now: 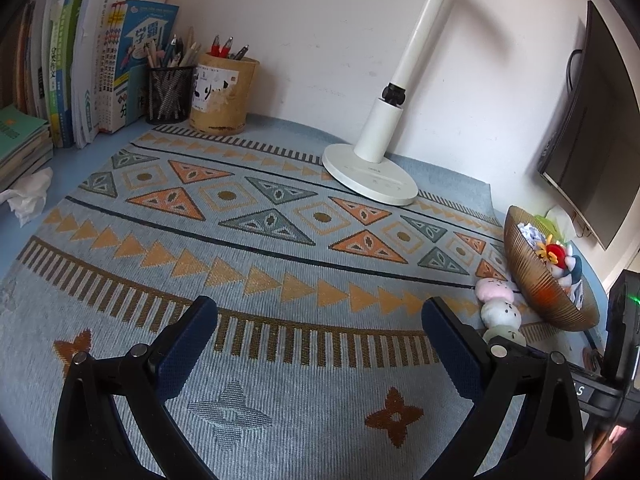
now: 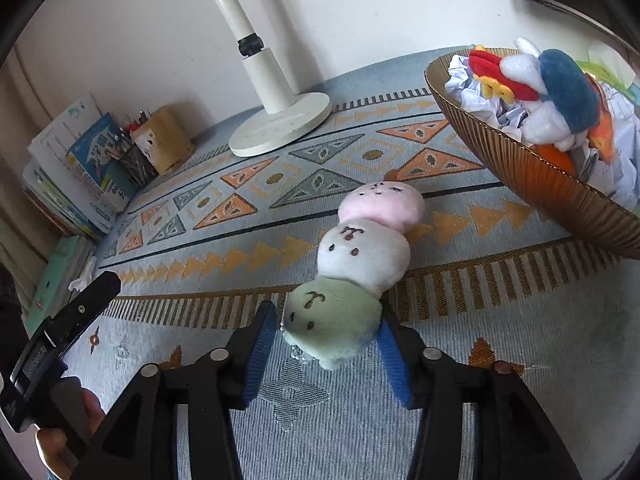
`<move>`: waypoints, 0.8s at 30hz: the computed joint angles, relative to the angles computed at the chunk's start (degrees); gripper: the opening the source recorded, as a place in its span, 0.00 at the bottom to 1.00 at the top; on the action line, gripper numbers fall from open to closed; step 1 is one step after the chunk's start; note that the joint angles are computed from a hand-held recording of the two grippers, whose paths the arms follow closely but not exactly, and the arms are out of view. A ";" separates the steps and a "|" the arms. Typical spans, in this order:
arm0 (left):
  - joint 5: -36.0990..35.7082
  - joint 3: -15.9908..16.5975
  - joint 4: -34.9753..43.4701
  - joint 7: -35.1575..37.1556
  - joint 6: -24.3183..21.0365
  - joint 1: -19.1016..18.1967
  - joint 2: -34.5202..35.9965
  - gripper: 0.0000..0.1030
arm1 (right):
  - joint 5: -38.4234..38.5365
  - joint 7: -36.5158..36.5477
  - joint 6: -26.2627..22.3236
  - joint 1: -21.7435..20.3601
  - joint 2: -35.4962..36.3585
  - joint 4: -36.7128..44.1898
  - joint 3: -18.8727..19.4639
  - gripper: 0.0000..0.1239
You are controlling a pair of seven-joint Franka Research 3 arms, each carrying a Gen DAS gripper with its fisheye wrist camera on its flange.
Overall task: Organize objects
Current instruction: 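Lift the three-ball plush with the right tool and hold it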
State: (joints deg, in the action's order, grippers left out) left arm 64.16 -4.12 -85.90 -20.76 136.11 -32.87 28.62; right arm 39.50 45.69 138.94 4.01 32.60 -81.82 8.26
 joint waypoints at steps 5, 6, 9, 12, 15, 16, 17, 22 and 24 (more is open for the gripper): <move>1.97 0.25 -2.75 -4.47 2.03 0.44 -1.72 0.99 | 0.45 -0.41 2.91 -0.22 -1.12 -1.92 0.38 0.51; 2.39 0.23 -3.28 -5.23 2.80 0.70 -2.02 0.99 | 0.86 -0.70 2.68 -0.42 -1.08 -1.84 0.54 0.51; 4.31 0.30 -4.90 -8.20 5.47 1.44 -2.86 0.99 | 0.89 1.09 2.61 -0.17 -0.46 -1.05 -0.09 0.51; 4.06 -0.17 -4.29 -7.73 4.68 1.66 -2.44 0.99 | 0.79 3.16 3.42 -0.16 -0.32 -1.00 -0.38 0.51; 2.75 -0.62 -2.59 -4.74 2.96 1.40 -1.37 0.99 | 1.74 2.78 3.40 -0.88 -0.39 -1.06 0.20 0.52; 2.14 -0.73 -1.63 -3.15 1.70 1.10 -0.82 0.99 | 1.86 2.78 3.37 -0.93 -0.35 -0.99 0.27 0.52; 1.59 -0.77 -0.89 -1.96 0.79 0.85 -0.41 0.99 | 1.86 2.76 3.27 -0.95 -0.29 -0.87 0.29 0.52; -0.55 -0.52 -0.14 0.12 -0.08 0.59 0.01 0.99 | 1.02 2.05 3.17 -0.55 -0.40 -1.07 0.20 0.52; -2.51 -0.69 1.00 1.43 -2.10 0.48 0.66 0.99 | 0.64 1.25 4.50 -0.16 -0.97 -2.06 0.15 0.52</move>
State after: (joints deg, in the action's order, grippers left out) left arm 61.65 -4.80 -84.89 -19.32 134.01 -32.39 29.28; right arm 40.15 46.94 143.43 3.86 31.64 -83.88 8.41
